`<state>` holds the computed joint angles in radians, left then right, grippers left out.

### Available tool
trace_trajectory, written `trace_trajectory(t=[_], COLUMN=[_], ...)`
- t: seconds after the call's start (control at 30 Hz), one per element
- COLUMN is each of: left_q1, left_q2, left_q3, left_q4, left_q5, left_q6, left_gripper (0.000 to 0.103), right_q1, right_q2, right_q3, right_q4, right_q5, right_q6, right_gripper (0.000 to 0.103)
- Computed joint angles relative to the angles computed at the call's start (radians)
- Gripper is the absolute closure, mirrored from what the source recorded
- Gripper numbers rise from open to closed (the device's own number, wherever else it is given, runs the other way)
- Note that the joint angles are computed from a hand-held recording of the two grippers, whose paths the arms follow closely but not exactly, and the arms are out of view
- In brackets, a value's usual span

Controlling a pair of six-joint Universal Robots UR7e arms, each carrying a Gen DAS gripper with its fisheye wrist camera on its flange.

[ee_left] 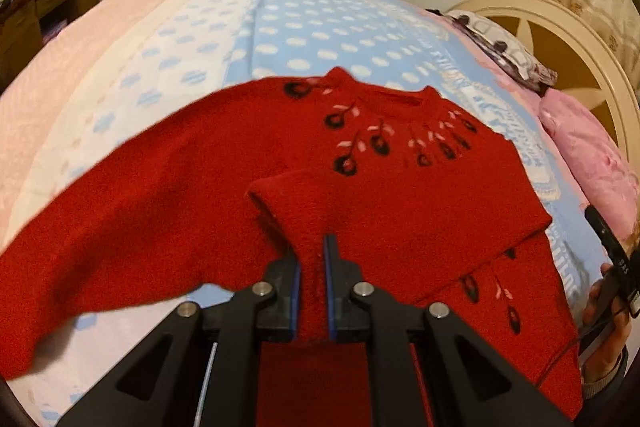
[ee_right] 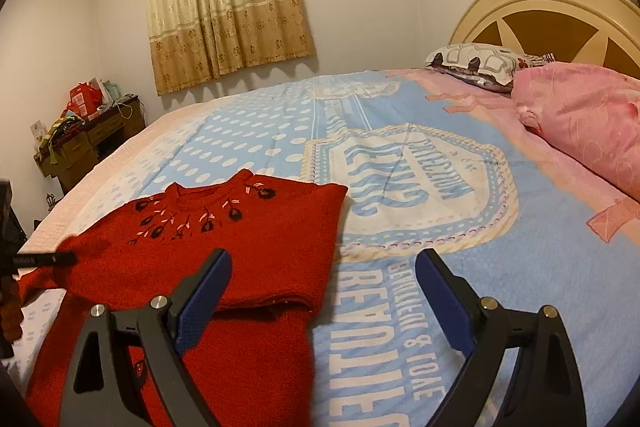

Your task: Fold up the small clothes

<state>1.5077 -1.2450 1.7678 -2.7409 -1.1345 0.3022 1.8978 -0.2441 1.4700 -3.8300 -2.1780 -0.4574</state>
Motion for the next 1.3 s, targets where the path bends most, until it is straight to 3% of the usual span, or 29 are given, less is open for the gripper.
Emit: trace_trajectory(t=[0.1, 0.5, 0.6, 0.7, 1.03, 1.17, 1.3], left_q1=[0.018, 0.026, 0.019, 0.032, 0.031, 0.017, 0.009], left_q2=[0.002, 0.002, 0.016, 0.019, -0.011, 0.007, 0.003], left_q3=[-0.009, 0.003, 0.000, -0.016, 0.018, 0.025, 0.045], left_q4=[-0.005, -0.010, -0.013, 0.013, -0.021, -0.039, -0.073], left_q5=[-0.004, -0.035, 0.014, 0.012, 0.008, 0.046, 0.077], left_q6=[-0.009, 0.024, 0.040, 0.023, 0.072, 0.081, 0.127], left_gripper=[0.098, 0.094, 0.094, 0.098, 0.098, 0.096, 0.093], right_q1=[-0.001, 0.002, 0.001, -0.001, 0.001, 0.004, 0.013], right_q2=[0.000, 0.009, 0.011, 0.011, 0.011, 0.004, -0.024], right_q3=[-0.002, -0.020, -0.022, -0.022, -0.023, -0.031, -0.041], right_q4=[0.008, 0.035, 0.039, 0.040, 0.060, 0.125, 0.268], right_q5=[-0.003, -0.026, -0.030, -0.031, -0.040, -0.034, 0.038], right_q6=[0.006, 0.004, 0.005, 0.012, 0.009, 0.013, 0.010], right_gripper=[0.010, 0.010, 0.010, 0.010, 0.010, 0.010, 0.010])
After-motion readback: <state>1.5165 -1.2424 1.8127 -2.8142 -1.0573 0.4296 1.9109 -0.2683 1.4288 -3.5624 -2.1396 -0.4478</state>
